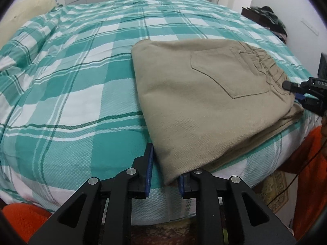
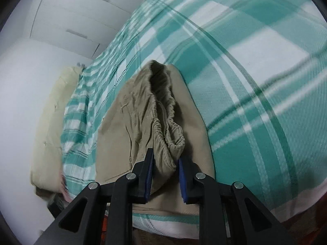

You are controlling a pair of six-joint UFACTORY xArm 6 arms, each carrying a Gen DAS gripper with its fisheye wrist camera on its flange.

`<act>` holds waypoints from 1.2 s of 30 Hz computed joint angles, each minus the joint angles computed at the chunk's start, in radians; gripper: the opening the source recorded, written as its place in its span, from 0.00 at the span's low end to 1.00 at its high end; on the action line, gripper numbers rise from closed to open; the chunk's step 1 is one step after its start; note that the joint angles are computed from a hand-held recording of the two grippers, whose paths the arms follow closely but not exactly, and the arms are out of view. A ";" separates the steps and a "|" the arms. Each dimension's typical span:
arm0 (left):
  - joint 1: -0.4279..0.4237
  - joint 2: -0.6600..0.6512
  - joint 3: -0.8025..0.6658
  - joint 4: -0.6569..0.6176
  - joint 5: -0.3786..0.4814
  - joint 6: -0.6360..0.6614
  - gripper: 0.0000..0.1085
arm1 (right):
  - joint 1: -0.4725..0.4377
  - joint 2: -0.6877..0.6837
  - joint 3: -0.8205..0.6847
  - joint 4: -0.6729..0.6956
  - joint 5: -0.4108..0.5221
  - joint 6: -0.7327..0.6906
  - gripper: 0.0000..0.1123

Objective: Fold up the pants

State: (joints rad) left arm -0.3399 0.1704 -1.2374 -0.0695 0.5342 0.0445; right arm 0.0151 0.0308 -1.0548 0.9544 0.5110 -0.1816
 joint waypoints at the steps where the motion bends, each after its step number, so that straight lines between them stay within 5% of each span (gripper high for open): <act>1: -0.002 -0.003 0.005 0.008 -0.002 -0.008 0.19 | 0.009 0.000 -0.010 -0.064 -0.010 0.015 0.19; 4: -0.004 -0.010 0.010 0.027 -0.002 -0.026 0.19 | 0.035 0.002 -0.016 -0.219 -0.050 0.060 0.20; 23: -0.009 -0.003 0.008 0.079 -0.004 -0.038 0.20 | 0.042 -0.009 0.001 -0.270 -0.066 0.099 0.21; 25: -0.009 -0.009 0.014 0.108 -0.007 -0.062 0.26 | 0.044 -0.007 -0.002 -0.272 -0.066 0.105 0.21; 28: -0.005 -0.031 0.031 0.214 -0.008 -0.162 0.53 | 0.047 -0.010 0.003 -0.294 -0.070 0.120 0.22; 30: 0.007 -0.062 0.054 0.145 -0.018 -0.124 0.65 | 0.048 -0.012 0.004 -0.322 -0.070 0.135 0.23; 36: 0.043 -0.142 0.112 -0.004 -0.077 -0.093 0.70 | 0.029 -0.044 0.009 -0.320 -0.013 0.117 0.37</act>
State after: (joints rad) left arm -0.2966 0.0280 -1.1253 -0.0734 0.4568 -0.0480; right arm 0.0438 -0.0134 -1.0456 0.6342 0.4979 -0.0647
